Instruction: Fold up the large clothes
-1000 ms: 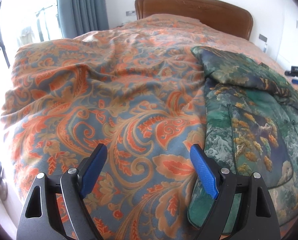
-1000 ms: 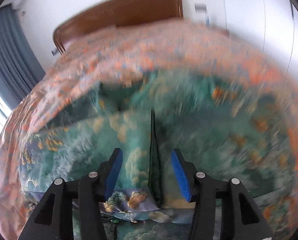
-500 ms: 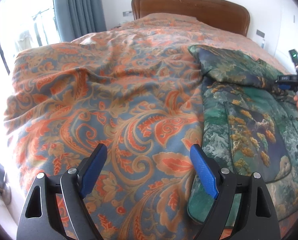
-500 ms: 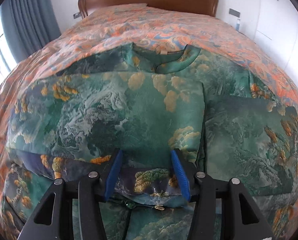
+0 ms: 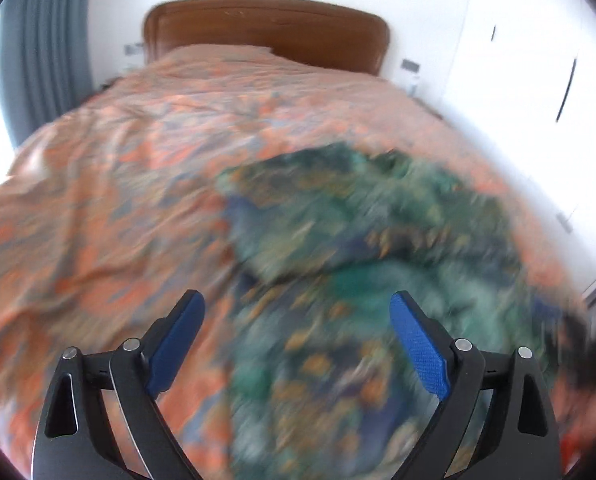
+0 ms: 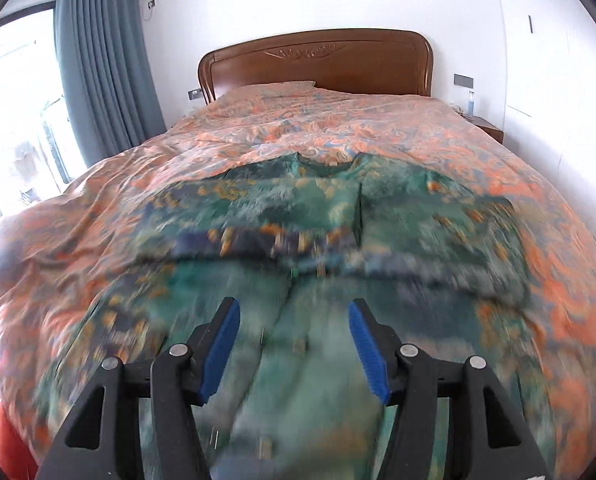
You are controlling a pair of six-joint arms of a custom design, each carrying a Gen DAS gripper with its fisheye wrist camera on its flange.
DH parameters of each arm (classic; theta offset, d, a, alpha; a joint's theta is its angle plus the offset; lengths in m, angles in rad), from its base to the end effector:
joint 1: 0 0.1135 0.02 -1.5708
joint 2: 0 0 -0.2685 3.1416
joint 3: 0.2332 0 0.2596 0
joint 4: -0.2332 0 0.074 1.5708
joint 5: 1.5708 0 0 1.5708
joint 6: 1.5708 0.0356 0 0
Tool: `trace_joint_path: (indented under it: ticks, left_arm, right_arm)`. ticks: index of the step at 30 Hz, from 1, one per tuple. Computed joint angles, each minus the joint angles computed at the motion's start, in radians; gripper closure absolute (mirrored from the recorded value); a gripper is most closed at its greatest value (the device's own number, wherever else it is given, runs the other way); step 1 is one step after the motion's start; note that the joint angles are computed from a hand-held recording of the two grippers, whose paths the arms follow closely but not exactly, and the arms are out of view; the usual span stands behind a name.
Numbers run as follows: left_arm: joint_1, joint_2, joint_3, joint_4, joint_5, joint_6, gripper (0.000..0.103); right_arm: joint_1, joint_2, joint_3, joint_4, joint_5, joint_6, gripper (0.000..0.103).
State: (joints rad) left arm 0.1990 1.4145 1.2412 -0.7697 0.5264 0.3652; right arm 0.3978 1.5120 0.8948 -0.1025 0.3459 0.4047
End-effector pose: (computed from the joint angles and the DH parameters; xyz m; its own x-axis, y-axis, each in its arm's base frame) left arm 0.2965 0.0416 0.3095 -0.6988 0.1741 -0.6939 0.3939 0.9033 -0.1700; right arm 0.3050 0.1151 0.2134 -0.6095 0.1457 -0.7793 0.1203 0.9886 0.0907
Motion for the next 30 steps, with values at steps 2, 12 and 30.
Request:
trace_joint_path:
  ticks: [2, 12, 30]
  left_arm:
    - [-0.077, 0.088, 0.044, 0.074, -0.040, -0.097, 0.008]
    - [-0.275, 0.592, 0.252, 0.225, -0.354, -0.290, 0.020]
    - [-0.267, 0.786, 0.697, -0.004, -0.281, -0.351, 0.012]
  right_arm:
    - [0.053, -0.088, -0.089, -0.001, 0.048, 0.051, 0.045]
    - [0.190, -0.317, -0.359, -0.044, 0.105, 0.301, 0.042]
    - [0.181, -0.307, -0.361, 0.019, 0.104, 0.247, 0.042]
